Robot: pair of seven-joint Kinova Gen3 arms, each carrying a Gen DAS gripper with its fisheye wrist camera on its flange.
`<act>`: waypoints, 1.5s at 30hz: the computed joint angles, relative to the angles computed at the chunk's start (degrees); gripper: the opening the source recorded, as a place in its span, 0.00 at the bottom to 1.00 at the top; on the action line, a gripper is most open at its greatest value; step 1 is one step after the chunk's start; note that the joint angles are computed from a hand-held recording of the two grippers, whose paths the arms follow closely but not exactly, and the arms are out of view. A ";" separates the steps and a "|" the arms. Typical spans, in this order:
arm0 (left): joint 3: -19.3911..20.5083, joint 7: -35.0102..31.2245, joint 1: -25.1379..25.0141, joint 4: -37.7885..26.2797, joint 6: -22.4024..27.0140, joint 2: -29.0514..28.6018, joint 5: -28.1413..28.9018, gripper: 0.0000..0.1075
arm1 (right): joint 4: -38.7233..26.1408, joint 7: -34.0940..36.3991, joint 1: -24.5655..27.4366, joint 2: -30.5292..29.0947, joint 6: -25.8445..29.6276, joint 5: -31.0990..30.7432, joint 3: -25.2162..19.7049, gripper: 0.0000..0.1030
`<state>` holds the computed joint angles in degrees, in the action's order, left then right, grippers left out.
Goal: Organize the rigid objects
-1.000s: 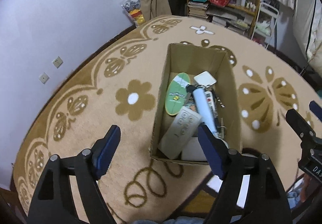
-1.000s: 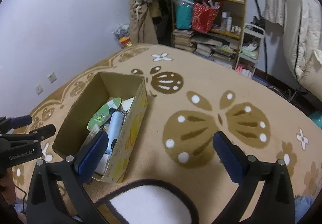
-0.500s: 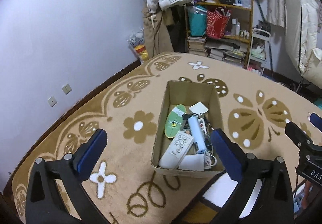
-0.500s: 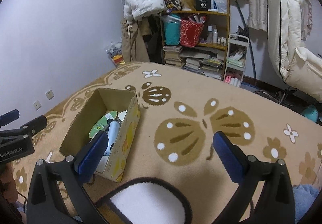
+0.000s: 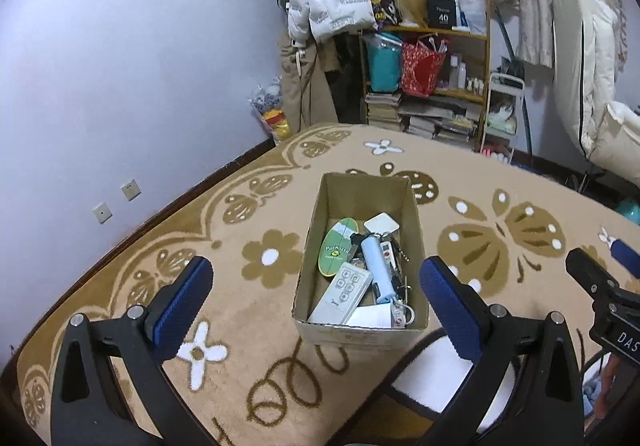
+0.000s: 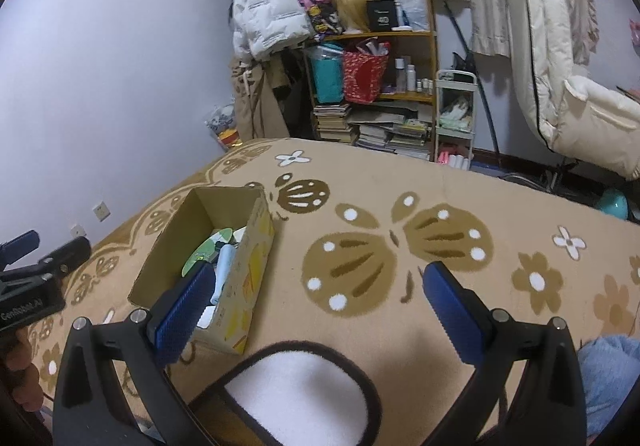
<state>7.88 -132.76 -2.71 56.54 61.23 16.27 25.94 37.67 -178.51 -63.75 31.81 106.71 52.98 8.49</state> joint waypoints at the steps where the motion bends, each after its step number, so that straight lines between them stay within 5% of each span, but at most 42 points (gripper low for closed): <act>1: 0.09 -0.21 -0.37 0.12 0.06 -0.06 0.59 0.95 | 1.32 -1.53 -0.37 -0.62 -0.26 0.03 0.03 1.00; 7: 0.07 0.43 -1.35 -0.64 0.79 0.62 2.11 0.95 | 0.04 -2.08 -1.71 0.82 3.22 2.90 0.88 1.00; 45: 0.07 -3.09 0.64 2.85 -2.52 -0.65 0.16 0.95 | -1.46 -0.92 -2.63 1.50 4.14 3.73 1.85 1.00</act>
